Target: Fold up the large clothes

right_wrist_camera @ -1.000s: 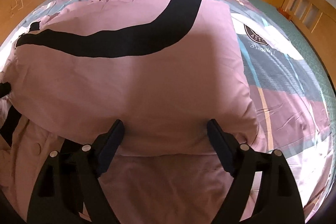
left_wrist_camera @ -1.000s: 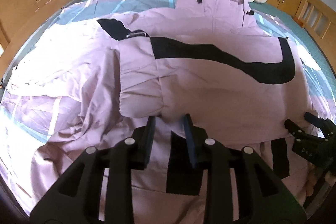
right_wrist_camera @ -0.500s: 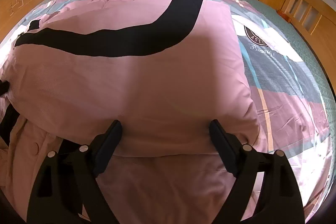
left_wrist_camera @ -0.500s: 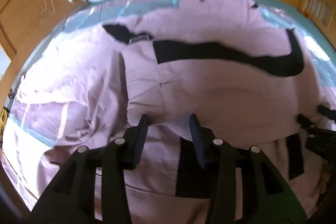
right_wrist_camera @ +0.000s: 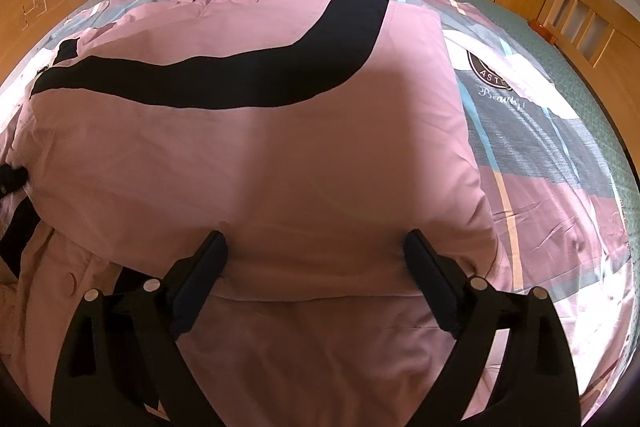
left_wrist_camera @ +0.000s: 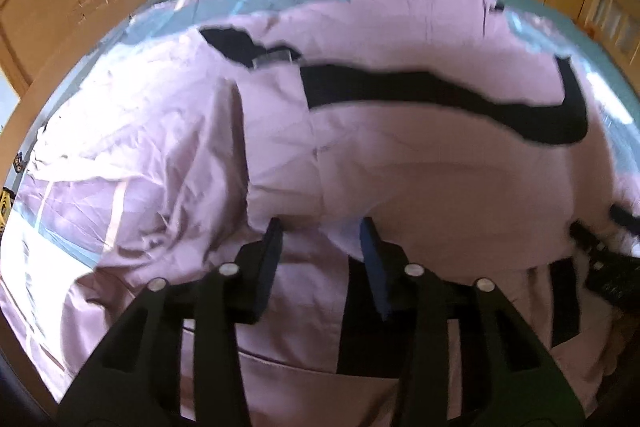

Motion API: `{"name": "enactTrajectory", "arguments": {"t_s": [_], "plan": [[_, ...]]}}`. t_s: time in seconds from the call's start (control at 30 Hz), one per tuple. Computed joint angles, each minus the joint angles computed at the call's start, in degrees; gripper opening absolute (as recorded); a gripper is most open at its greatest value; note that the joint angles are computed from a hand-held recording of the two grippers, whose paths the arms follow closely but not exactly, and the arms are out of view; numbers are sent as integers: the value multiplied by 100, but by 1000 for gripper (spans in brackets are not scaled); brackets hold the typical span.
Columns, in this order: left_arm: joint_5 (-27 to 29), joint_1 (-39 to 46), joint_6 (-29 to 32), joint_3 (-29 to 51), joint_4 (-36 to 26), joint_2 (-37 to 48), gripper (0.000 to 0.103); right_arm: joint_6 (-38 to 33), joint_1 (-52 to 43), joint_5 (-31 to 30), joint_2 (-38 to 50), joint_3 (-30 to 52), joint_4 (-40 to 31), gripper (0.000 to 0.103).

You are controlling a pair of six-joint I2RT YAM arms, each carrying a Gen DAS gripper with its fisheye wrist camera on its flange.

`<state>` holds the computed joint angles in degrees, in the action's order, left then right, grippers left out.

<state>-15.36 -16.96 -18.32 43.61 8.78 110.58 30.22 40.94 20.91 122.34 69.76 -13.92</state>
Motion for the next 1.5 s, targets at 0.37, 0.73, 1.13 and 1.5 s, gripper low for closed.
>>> {"name": "enactTrajectory", "arguments": {"t_s": [0.37,0.73,1.13,1.5], "plan": [[-503,-219,317,433,-311,420,45,6,11,23,-167,-39,-53,92],[697,505,265,349,-734,-249,49,230,-360,-494,-179,-403,696,96],[3898,5029,-320,1714,-1344,678,83,117,-161,-111,-11,-280,672,102],[5497,6507,-785,3242,-1409,2431,75,103,-148,-82,31,-277,709,102]]}}
